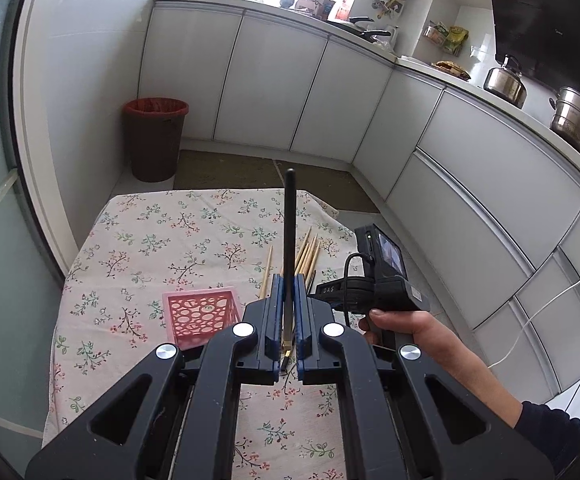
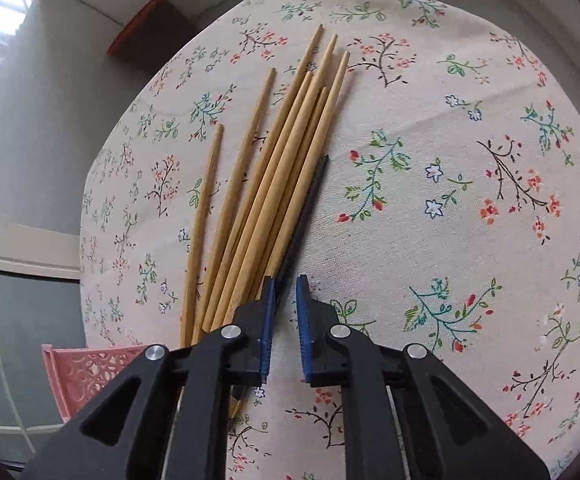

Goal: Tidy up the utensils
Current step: 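Lift the black stick with the left tool while the right tool grasps another black stick, then carry both black sticks over the pink basket while the left tool opens to drop its stick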

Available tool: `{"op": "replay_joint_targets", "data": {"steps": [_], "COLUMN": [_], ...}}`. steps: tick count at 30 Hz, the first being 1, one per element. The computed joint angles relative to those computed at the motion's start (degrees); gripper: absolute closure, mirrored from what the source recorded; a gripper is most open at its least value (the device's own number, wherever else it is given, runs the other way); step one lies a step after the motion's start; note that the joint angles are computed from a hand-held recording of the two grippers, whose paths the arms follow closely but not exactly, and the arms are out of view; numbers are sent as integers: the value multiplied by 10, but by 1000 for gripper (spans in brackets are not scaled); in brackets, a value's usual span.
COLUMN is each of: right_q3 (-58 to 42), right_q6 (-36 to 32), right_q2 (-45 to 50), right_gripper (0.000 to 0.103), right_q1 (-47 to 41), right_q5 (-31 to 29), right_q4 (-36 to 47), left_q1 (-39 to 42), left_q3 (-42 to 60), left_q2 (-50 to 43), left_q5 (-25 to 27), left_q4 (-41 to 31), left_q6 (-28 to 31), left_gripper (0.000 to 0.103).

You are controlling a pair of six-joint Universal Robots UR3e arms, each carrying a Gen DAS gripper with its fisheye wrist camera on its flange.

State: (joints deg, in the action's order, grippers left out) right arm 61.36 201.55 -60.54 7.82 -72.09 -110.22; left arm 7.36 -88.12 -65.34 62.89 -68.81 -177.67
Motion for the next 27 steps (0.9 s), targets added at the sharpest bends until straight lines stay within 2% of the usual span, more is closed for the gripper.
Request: {"op": "replay_joint_targets", "data": {"steps": [2,5,6,10,11,13,15,17,19,21,23,27], "right_q3": [-30,7,-5,-101,-113,-99,-80,-111,-127,-115,-60,44], "right_q6": [9,29,18,-44,-45,-38,-54,-70,-78,-74,-64,-61], "right_q2": [16,4,10,43,43,26,17,33,44,39,2,-100], "right_gripper": [91,92,95,95,95,95,98,98,97,97,97,98], "right_q1": [15,-3,3,45,38,5,-11,4,29,35,16,-9], "right_q5": [-14,18,5,-82,-76,-25,-6,-34,-73,-75,-44,-13], "right_q4": [15,-14,-8,74,104,141,145,159,147,135,114,30], "left_q1": [0,-5,-4,-7,-9,-1,8,10,7,-8,-13,25], "left_q3": [0,2,1,1,3,2,0,2,1,2,1,3], "left_q2": [0,-2,-1,-6,-6,0,9,8,3,-5,-6,17], "left_q5": [-1,5,4,6,8,2,-5,-7,-9,3,9,-24], "left_q4": [0,3,4,7,7,-1,-5,-2,3,13,16,-10], "left_q6": [0,-3,-1,1,-2,3,8,8,6,4,4,18], "left_gripper": [99,99,99,99,99,99,99,99,99,99,99,99]}}
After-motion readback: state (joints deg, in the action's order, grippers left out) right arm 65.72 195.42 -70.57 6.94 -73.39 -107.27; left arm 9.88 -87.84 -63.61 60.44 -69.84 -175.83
